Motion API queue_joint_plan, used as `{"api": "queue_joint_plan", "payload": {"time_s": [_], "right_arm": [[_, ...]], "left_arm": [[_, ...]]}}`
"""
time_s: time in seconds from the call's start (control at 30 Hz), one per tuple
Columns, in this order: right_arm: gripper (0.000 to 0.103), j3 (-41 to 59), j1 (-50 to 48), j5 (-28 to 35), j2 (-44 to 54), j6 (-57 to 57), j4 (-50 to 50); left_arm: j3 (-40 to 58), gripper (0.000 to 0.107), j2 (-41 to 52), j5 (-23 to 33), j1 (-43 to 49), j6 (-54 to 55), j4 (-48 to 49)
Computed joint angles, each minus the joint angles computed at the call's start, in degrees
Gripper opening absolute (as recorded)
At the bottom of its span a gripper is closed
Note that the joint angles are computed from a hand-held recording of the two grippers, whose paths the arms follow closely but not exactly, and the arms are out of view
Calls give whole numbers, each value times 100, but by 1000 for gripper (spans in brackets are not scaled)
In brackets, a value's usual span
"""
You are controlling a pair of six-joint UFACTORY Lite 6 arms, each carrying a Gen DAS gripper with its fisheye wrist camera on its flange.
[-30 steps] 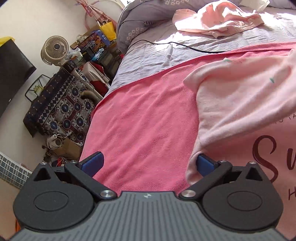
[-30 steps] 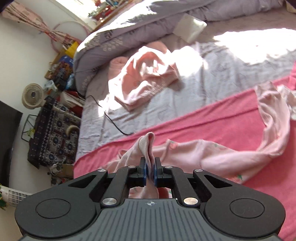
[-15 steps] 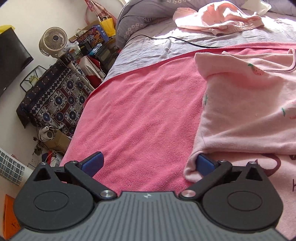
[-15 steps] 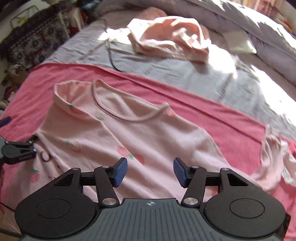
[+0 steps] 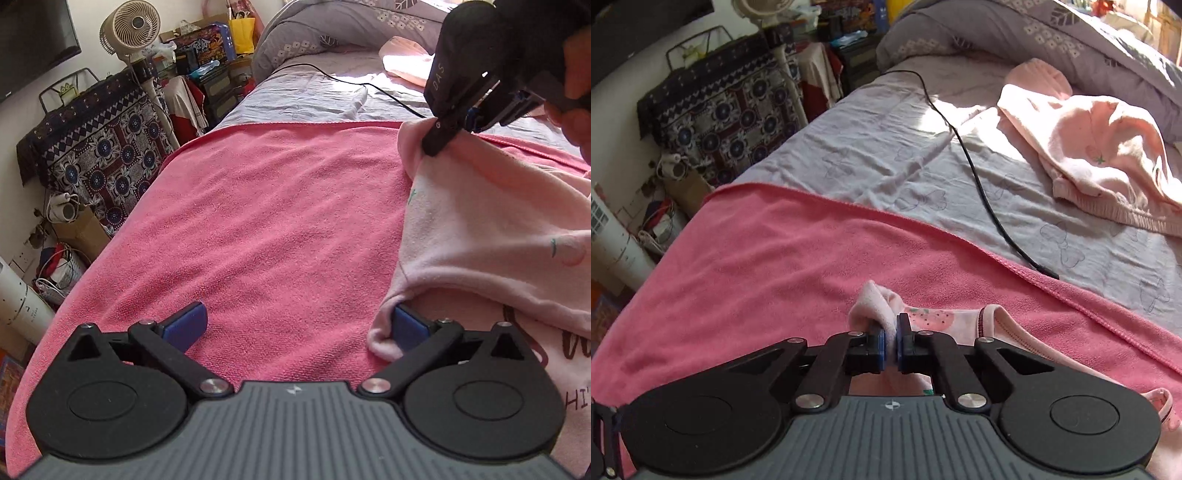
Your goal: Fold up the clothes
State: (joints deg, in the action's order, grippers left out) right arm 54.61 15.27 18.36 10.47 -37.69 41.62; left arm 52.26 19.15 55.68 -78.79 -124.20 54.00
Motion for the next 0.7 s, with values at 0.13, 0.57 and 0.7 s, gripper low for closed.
{"api": "queue_joint_plan", "payload": {"time_s": [0.13,0.57,0.7], "right_arm": [[7,467,-736,715,1059,-974,1990],[64,-243,-407,266,-312,-2280,1764],[61,726,-405,-52,545,-1205,930]], "left_arm": [[-121,103,-62,-101,47,-162,127],[-566,103,-356,-313,-23,-514,457],[-626,103,-413,-358,-41,-545,477]]}}
